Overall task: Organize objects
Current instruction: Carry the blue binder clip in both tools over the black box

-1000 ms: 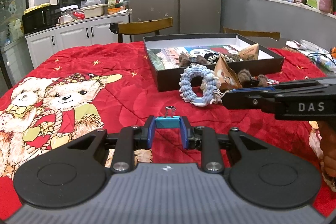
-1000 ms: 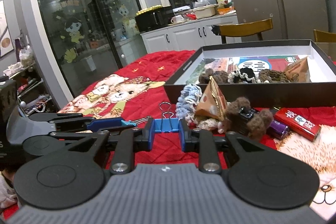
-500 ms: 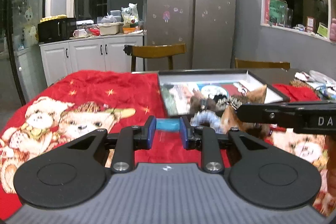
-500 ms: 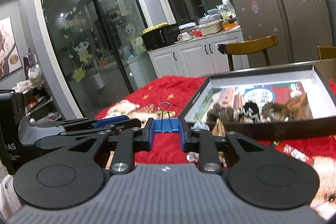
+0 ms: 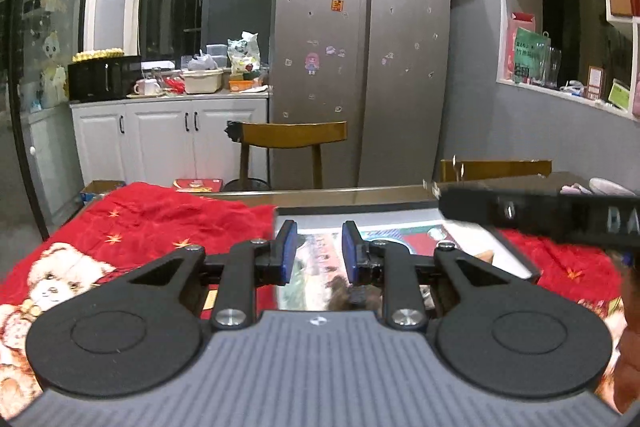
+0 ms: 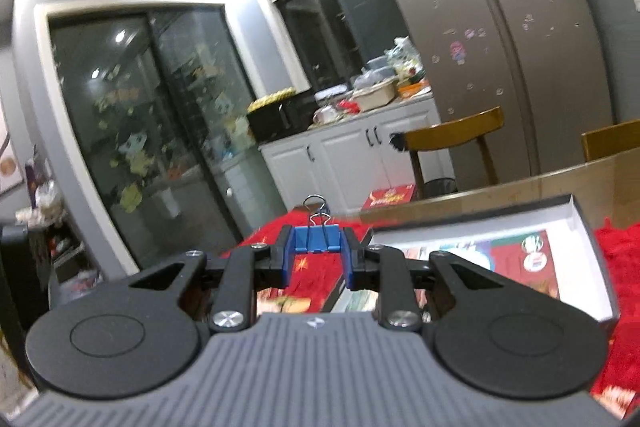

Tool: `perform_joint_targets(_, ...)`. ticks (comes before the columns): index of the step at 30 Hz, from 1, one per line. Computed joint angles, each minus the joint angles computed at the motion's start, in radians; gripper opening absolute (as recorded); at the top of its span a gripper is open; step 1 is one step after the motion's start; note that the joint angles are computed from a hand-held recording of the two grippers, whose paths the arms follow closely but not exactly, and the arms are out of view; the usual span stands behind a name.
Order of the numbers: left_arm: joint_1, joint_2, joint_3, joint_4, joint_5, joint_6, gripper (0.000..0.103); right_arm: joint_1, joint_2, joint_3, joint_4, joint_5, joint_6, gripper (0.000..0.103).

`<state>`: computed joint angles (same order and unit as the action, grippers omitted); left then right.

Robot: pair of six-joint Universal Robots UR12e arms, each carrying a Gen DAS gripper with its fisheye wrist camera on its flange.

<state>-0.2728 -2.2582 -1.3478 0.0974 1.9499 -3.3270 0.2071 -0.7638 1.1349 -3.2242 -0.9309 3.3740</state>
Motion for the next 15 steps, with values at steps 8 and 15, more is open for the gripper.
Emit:
perform_joint_targets(8,0.021,-0.047,0.114,-0.047,-0.069,-0.06,0.029,-0.002,0.065,-0.137,0.092,-0.041,0.073,0.027)
perform_joint_targets(15,0.056,-0.085,0.204,-0.079,-0.184,-0.086,0.029,0.005,0.121,-0.237,0.223,-0.082,0.071,0.027)
